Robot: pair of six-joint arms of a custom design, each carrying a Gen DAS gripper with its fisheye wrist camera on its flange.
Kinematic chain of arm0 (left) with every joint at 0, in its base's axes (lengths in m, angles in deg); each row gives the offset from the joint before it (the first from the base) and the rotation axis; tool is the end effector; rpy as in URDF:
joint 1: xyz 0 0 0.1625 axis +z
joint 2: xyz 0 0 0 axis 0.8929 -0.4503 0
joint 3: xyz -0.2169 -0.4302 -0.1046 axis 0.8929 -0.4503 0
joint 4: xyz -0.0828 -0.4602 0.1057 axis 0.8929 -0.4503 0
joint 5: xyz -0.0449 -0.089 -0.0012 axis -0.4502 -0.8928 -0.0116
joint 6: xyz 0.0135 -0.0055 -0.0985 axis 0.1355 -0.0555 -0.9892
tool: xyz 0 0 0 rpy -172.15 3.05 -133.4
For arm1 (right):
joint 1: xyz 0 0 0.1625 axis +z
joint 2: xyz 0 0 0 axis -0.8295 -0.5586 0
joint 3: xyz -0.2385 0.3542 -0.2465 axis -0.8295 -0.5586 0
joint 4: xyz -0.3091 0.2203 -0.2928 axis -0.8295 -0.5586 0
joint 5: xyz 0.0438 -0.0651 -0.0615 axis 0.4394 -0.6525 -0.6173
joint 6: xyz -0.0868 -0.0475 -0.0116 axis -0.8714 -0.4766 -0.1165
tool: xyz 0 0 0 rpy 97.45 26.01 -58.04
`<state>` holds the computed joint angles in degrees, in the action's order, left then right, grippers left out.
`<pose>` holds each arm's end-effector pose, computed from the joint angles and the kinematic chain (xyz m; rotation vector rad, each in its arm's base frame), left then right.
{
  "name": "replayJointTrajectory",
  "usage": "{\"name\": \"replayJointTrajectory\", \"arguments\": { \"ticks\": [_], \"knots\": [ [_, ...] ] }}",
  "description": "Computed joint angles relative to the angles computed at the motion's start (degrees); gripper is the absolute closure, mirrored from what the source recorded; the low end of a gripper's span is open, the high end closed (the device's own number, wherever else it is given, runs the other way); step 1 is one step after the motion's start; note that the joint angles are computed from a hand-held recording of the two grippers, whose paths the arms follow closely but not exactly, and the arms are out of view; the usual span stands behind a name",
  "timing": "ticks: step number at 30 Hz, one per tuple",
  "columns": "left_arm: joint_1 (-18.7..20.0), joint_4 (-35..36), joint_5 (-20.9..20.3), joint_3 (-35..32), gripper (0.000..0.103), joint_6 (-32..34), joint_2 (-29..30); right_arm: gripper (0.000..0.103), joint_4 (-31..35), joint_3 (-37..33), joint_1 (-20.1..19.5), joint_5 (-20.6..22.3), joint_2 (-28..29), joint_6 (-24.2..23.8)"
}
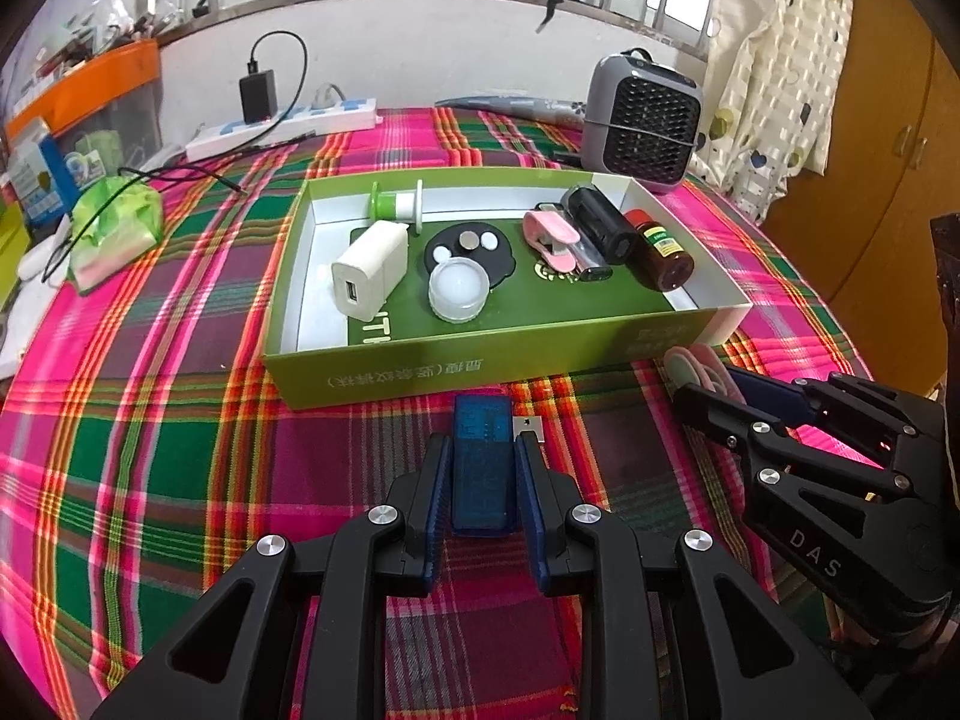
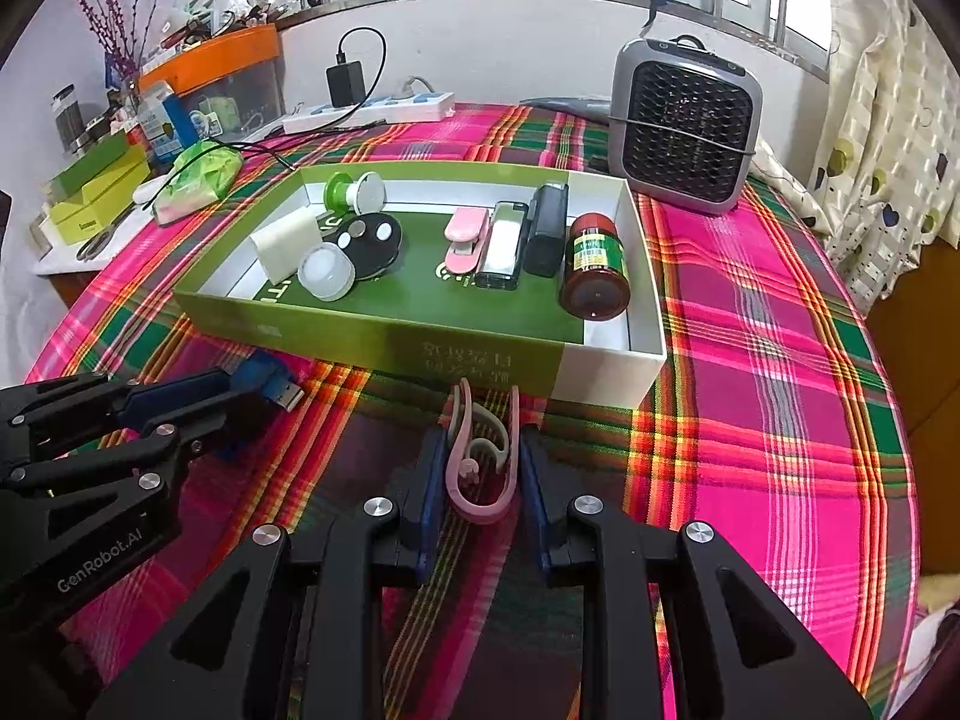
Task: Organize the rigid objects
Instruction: 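Lift the blue USB stick and pink clip and carry them over the green lid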
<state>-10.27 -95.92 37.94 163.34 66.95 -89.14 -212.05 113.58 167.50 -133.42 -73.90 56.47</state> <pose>-0.1091 -0.4855 0.2118 0.4534 2.3669 -0.7941 0.2793 -0.5018 0.0323 0.6995 -2.3643 0.6706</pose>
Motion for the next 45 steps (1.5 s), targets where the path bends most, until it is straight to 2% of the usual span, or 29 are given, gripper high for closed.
{"name": "replayJointTrajectory", "arguments": {
  "ticks": [4,6,14,19,25,33,35,45],
  "knots": [
    [0.05,0.08,-0.40,0.27,0.082,-0.10,-0.75,0.078,-0.53,0.30,0.25,-0.10,-0.31,-0.17],
    [-0.16,-0.11,-0.19,0.51,0.086,-0.08,-1.02,0.078,-0.79,0.43,0.35,-0.14,-0.47,-0.14],
    [-0.12,-0.16,-0.35,0.82,0.086,0.56,-1.20,0.078,-1.14,0.77,0.69,-0.23,-0.62,-0.31],
    [0.13,1.41,-0.36,0.41,0.076,-0.70,-0.79,0.078,-1.16,0.81,0.68,-0.23,-0.62,-0.24],
    [0.56,3.33,0.45,-0.26,0.075,-1.26,-0.06,0.078,-0.52,0.73,0.38,-0.14,-0.69,0.09],
    [0.76,2.34,1.15,-0.74,0.076,-0.20,0.92,0.078,0.08,0.48,0.31,-0.05,-0.51,0.03],
    [0.78,2.01,1.38,-0.74,0.082,-0.02,1.02,0.078,0.09,0.47,0.33,-0.10,-0.50,0.11],
    [0.42,1.55,1.02,-0.15,0.082,-0.18,0.06,0.078,-0.18,0.53,0.61,-0.28,-0.58,-0.17]
  ]
}}
